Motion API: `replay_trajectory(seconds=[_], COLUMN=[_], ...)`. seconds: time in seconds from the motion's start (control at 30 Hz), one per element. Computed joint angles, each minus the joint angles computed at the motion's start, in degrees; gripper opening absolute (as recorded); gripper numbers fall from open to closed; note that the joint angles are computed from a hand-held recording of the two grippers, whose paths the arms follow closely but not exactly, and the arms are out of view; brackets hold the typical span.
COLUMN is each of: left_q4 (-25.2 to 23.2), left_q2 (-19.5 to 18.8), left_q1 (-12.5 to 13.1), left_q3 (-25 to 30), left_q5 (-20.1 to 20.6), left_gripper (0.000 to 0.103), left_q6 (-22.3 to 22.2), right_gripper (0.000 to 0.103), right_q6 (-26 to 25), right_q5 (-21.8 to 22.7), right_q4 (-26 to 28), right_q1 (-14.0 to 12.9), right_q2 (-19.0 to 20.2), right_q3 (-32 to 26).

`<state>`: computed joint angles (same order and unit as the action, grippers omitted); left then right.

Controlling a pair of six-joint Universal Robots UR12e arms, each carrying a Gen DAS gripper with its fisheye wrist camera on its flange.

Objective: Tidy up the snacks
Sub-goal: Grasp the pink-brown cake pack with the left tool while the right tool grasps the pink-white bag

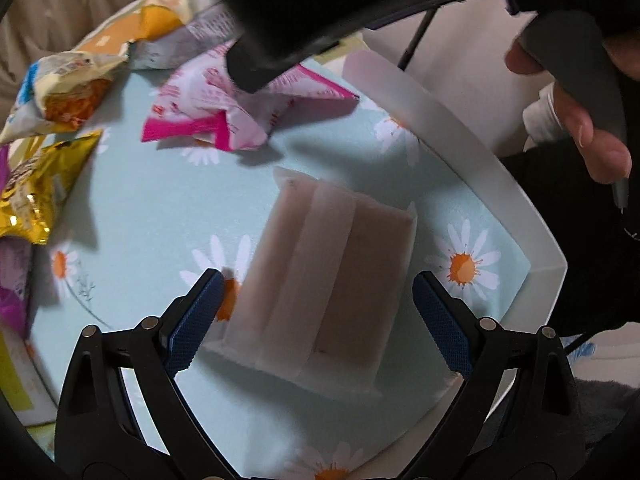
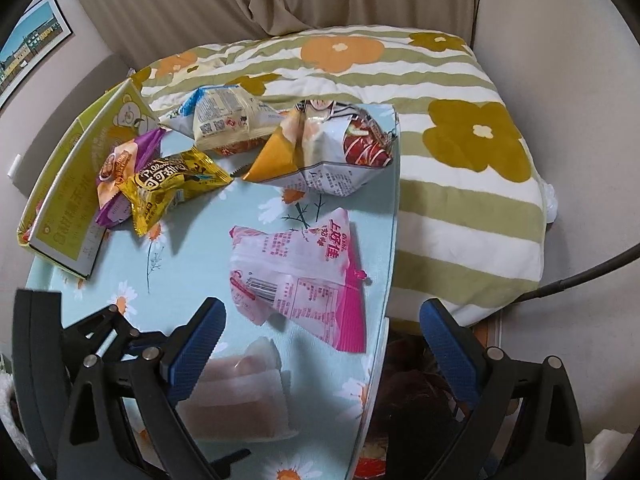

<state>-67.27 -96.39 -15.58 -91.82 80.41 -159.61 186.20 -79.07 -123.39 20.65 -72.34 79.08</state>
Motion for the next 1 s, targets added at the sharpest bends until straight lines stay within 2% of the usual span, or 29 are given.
replay_trajectory(seconds=[0.13, 0.23, 0.77, 1.0], left_q4=[2.05, 1.82, 1.19, 1.25], left_q2=[0.35, 0.3, -0.29, -0.65], left_q1=[0.13, 0.63, 5.33, 7.32], left_q3=[-0.7, -0.42, 0.64, 1.19], left_q5=[-0.06, 0.3, 1.48, 2.17], left_gripper=[0.071, 0.065, 0.064, 0.064], left_q6=[1.39, -0.4, -6.83, -9.06], right_gripper=[0.097, 0.097, 0.097, 0.096], right_q6=[0.13, -0.05, 0.22, 2.31], right_q5=[1.11, 1.35, 4.2, 4.74], right_q4=[0.49, 0.96, 2.98, 2.8], right_q1=[-0.17, -0.02, 0.77, 0.56], right_q2=[0.71, 1.45, 5.4, 6.01], right_q3=[-0.31, -1.07, -5.08, -5.11])
